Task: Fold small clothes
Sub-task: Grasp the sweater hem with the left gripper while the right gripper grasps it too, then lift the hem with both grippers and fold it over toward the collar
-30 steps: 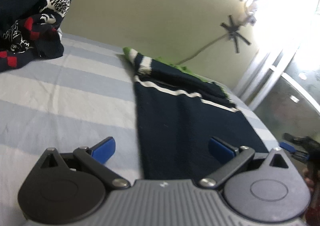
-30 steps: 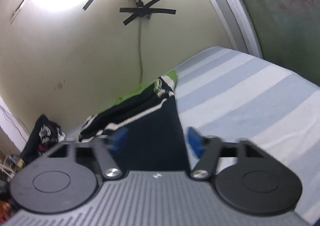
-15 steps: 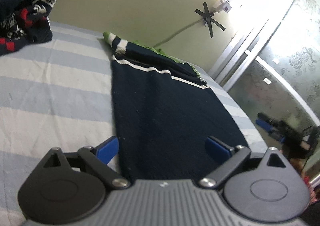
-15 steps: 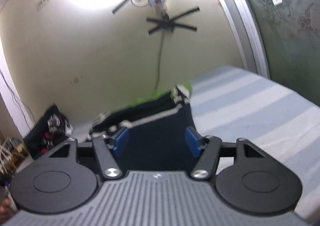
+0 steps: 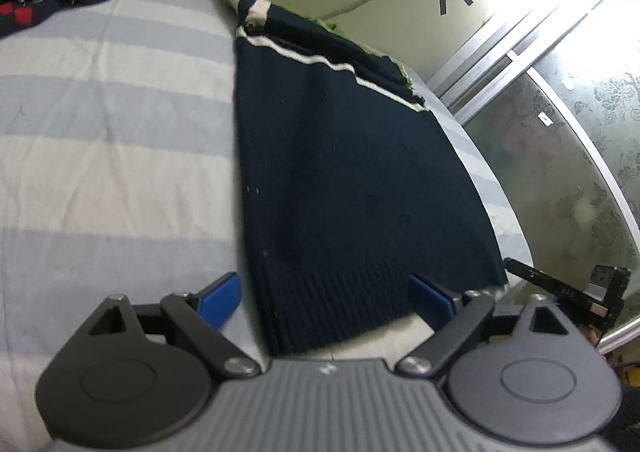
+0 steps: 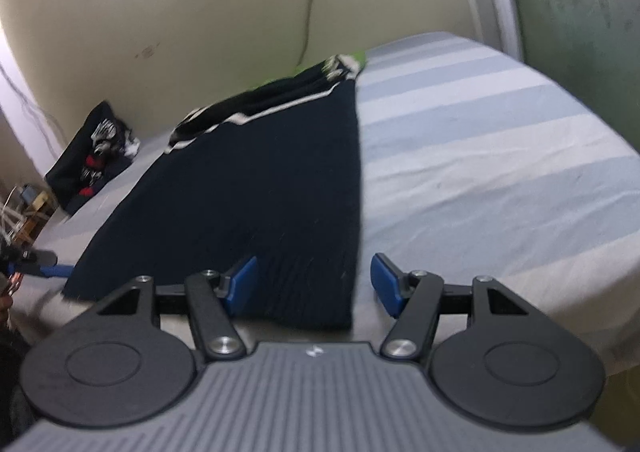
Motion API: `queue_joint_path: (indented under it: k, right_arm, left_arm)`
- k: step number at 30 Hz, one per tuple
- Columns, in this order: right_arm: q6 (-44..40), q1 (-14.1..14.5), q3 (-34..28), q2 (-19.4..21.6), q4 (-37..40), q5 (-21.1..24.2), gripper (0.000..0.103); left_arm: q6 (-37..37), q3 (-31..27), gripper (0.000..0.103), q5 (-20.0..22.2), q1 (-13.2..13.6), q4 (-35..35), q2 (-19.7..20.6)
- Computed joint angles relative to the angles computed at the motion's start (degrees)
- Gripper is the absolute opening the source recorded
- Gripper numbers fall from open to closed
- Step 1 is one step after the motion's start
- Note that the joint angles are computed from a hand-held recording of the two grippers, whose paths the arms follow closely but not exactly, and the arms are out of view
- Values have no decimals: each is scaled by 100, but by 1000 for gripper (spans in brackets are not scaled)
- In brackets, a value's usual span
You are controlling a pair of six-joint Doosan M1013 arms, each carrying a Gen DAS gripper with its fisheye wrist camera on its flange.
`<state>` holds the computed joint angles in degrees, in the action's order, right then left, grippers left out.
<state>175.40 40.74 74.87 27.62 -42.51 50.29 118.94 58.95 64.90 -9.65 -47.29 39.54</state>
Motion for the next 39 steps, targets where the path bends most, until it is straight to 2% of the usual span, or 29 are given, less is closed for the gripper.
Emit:
queue_joint_path:
  k: [1, 2, 4, 5, 6, 8, 12, 15, 17, 19, 20, 21, 22, 23, 24, 25, 26, 27, 29, 32, 34, 35, 37, 39]
  right_arm:
    - [-71, -15, 3, 12, 110, -75, 65]
    - [-56, 1, 18, 31, -2, -108, 65]
    - [-211, -1, -22, 81, -64, -121, 58]
    - [-328, -23, -45, 96, -4, -132, 34]
    - [-389, -44, -69, 105, 84, -125, 17]
    - [-325, -80, -20, 48, 116, -188, 12]
    - [378, -132, 143, -131, -534, -589, 12]
    - [500, -298, 33, -140, -949, -919, 11]
    - [176, -481, -255, 0, -1031, -1057, 11]
    - [-104, -722, -745, 298, -1023, -1100, 11]
    - [-72, -828, -1004, 474, -1070, -1058, 12]
    - [-30, -919, -1304, 689, -1163, -874, 15]
    - [-160, -976, -1652, 931, -1203, -494, 21]
    - [-512, -1025, -2049, 1183, -995, -3, 43]
    - [-747, -1065, -2286, 1327, -726, 327, 57]
    - [-786, -1094, -2284, 1337, -498, 357, 57]
    - [-708, -1097, -2042, 1219, -405, 87, 56]
    - [-539, -1079, -1703, 1062, -497, -253, 60]
    - [-296, -984, -1316, 906, -713, -274, 70]
    - [-266, -934, -1104, 857, -500, -124, 71]
    - [-98, -939, -959, 813, -435, -228, 69]
    - [-24, -919, -929, 808, -545, -224, 67]
    - [-9, -870, -1042, 872, -806, -66, 65]
    - [-79, -877, -1096, 898, -905, -147, 64]
  left_arm:
    - [38, 47, 87, -32, -12, -8, -24]
    - [82, 58, 80, -24, -29, 0, -30]
    - [203, 115, 56, -166, -92, 121, -73]
    - [150, 109, 33, -227, -121, 249, -82]
    - [53, 58, 15, -196, -132, 328, -53]
    - [-59, -32, 9, -17, -63, 47, 27]
    - [-114, -152, 9, 90, 94, -750, 119]
    - [-23, -380, 9, -139, 136, -1204, 198]
    - [-112, -841, 9, -296, 101, -1283, 396]
    - [-304, -1603, 10, -561, 4, -1218, 759]
    - [-488, -1951, 16, -745, -52, -1106, 937]
    - [-864, -2369, 37, -1054, -142, -739, 1152]
    - [-1440, -2719, 49, -1237, -243, -71, 1313]
    - [-1981, -2926, 55, -1345, -328, 570, 1410]
    - [-2285, -3050, 55, -1289, -364, 911, 1479]
    - [-2303, -3120, 56, -1092, -359, 952, 1524]
    - [-2022, -2960, 61, -1054, -326, 693, 1469]
    - [-1684, -2658, 72, -1131, -298, 450, 1351]
    - [-1511, -2157, 85, -1337, -293, 428, 1141]
    - [-1640, -2239, 83, -988, -266, 300, 1249]
    - [-1614, -2326, 74, -857, -302, 362, 1323]
    - [-1617, -2452, 68, -790, -321, 458, 1393]
    - [-1716, -2695, 67, -711, -370, 659, 1527]
    - [-1728, -2778, 62, -668, -374, 656, 1579]
